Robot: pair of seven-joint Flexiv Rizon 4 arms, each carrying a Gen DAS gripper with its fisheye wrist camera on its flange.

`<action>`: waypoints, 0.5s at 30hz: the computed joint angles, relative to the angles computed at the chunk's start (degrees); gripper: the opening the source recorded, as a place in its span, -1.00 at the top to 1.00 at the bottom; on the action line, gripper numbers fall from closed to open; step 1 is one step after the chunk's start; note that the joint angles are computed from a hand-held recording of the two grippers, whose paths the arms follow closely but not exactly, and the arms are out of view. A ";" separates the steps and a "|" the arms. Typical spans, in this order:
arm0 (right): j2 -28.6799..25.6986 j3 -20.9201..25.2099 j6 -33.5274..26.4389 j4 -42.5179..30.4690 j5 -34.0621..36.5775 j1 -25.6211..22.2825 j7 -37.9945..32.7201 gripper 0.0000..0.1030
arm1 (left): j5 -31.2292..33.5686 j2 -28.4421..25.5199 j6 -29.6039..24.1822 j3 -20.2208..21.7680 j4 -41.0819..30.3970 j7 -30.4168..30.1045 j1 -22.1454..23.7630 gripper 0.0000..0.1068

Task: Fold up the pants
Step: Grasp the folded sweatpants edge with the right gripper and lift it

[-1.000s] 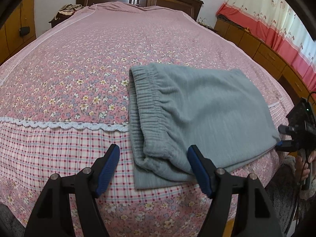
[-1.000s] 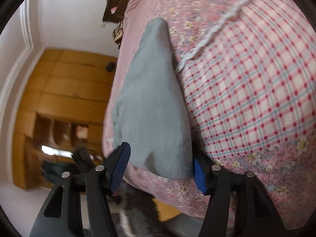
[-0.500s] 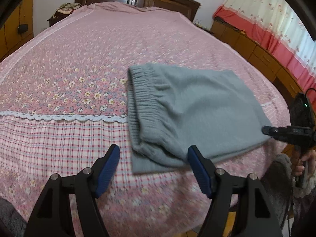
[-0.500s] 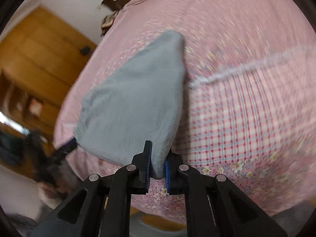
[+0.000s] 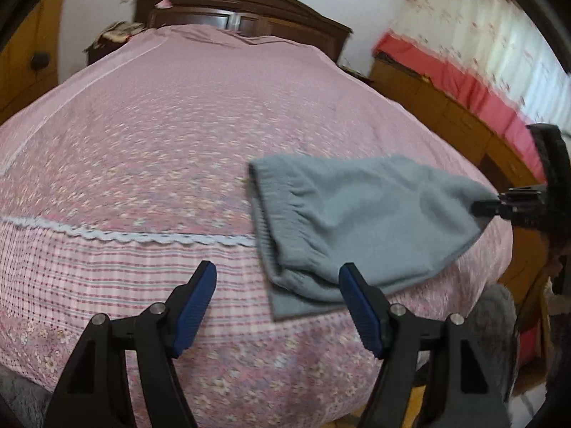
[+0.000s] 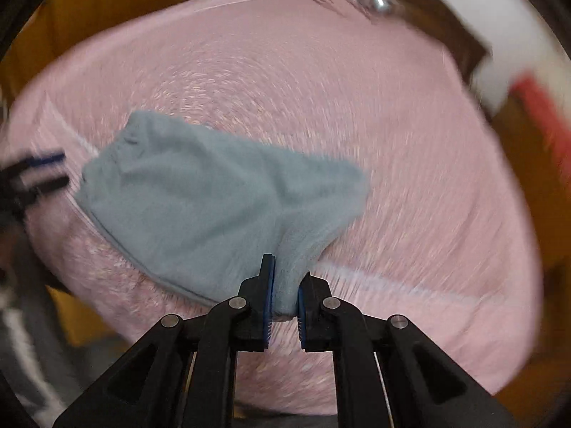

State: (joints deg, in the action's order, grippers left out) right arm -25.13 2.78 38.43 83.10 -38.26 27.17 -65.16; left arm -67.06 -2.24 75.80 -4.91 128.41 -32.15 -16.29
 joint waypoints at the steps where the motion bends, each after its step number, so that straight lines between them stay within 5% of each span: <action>1: -0.79 -0.63 -0.23 -0.75 -2.79 1.31 -0.20 0.78 | -3.78 0.32 -0.10 -0.01 0.03 2.29 -0.04 -0.40; 6: -5.41 -4.10 2.84 -0.53 -19.82 9.02 1.21 0.78 | -23.70 1.58 0.67 0.87 1.16 12.35 -1.18 -0.40; 10: -9.14 -4.69 3.45 0.57 -26.18 11.97 -0.45 0.78 | -20.55 2.55 -1.46 2.87 3.58 6.73 0.94 -0.40; 15: -10.12 -7.00 4.32 2.32 -32.83 13.78 2.66 0.79 | -24.27 4.39 -3.03 3.40 4.89 9.68 2.09 -0.40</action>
State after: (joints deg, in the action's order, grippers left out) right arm -35.24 -4.22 42.75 85.42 -71.09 40.95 -62.50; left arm -91.33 2.15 72.77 -1.52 133.31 -22.47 -14.20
